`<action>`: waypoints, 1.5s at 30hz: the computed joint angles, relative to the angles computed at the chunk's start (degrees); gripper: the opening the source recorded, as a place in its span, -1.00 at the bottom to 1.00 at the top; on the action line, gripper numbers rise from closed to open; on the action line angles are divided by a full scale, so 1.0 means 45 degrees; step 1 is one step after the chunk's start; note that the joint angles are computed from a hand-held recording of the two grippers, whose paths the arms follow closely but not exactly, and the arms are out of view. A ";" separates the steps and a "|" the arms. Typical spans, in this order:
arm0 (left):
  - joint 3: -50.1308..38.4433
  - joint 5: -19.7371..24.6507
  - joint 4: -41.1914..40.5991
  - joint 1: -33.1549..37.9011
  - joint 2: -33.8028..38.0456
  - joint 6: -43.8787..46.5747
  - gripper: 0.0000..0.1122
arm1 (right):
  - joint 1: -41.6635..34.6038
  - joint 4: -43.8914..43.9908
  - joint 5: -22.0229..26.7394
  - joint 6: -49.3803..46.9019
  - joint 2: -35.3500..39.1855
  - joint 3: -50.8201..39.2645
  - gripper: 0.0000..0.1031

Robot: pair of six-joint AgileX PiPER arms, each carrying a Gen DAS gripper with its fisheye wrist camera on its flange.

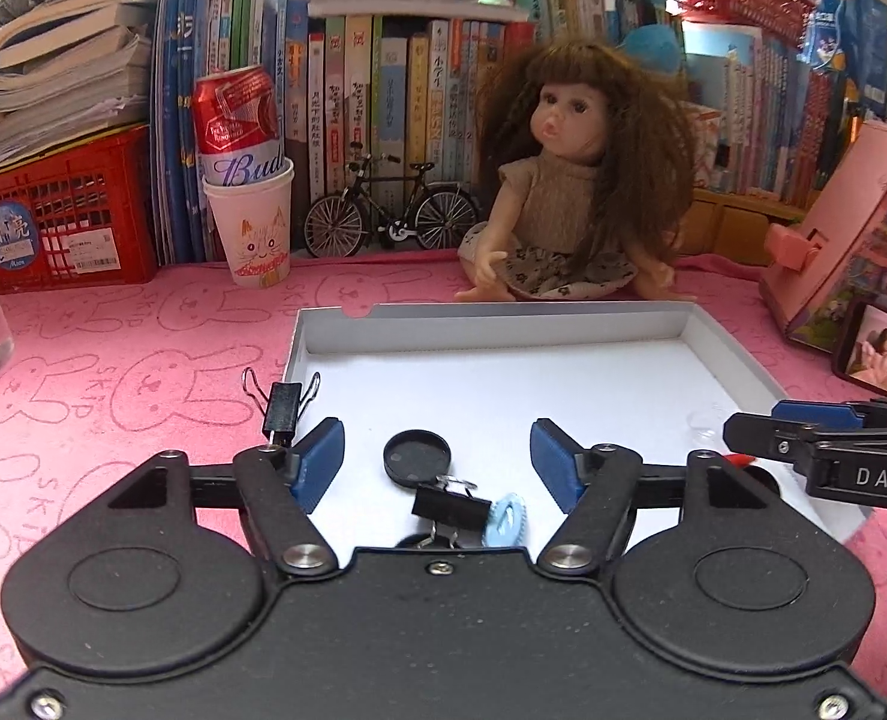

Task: Organize rigid objects
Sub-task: 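Open left tool to drop the black lid while right tool drops the clear lid, then withdraw both tools from the box toward the remaining objects on the table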

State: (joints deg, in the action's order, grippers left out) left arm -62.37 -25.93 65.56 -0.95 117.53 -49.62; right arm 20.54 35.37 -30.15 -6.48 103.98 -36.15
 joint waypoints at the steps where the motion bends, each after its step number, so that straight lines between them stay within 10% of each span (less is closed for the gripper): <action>1: 0.0340 -0.0253 -0.0144 0.0120 -0.0191 0.0295 0.22 | 0.0161 0.0109 -0.0128 -0.0176 -0.0129 0.0174 0.37; 20: 0.5900 -0.4107 0.0244 0.2579 -0.3090 0.3449 0.37 | 0.3989 0.2976 -0.3179 -0.1044 -0.2236 0.3718 0.70; 45: 1.0086 -0.6332 0.2055 0.5849 -0.3661 0.8637 0.38 | 1.0608 0.8325 -0.5913 -0.0093 -0.2169 0.5760 0.72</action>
State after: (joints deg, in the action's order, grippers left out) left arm -16.99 -54.43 74.81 25.37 101.05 -10.75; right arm 68.27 72.83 -56.76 -6.90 94.22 -10.23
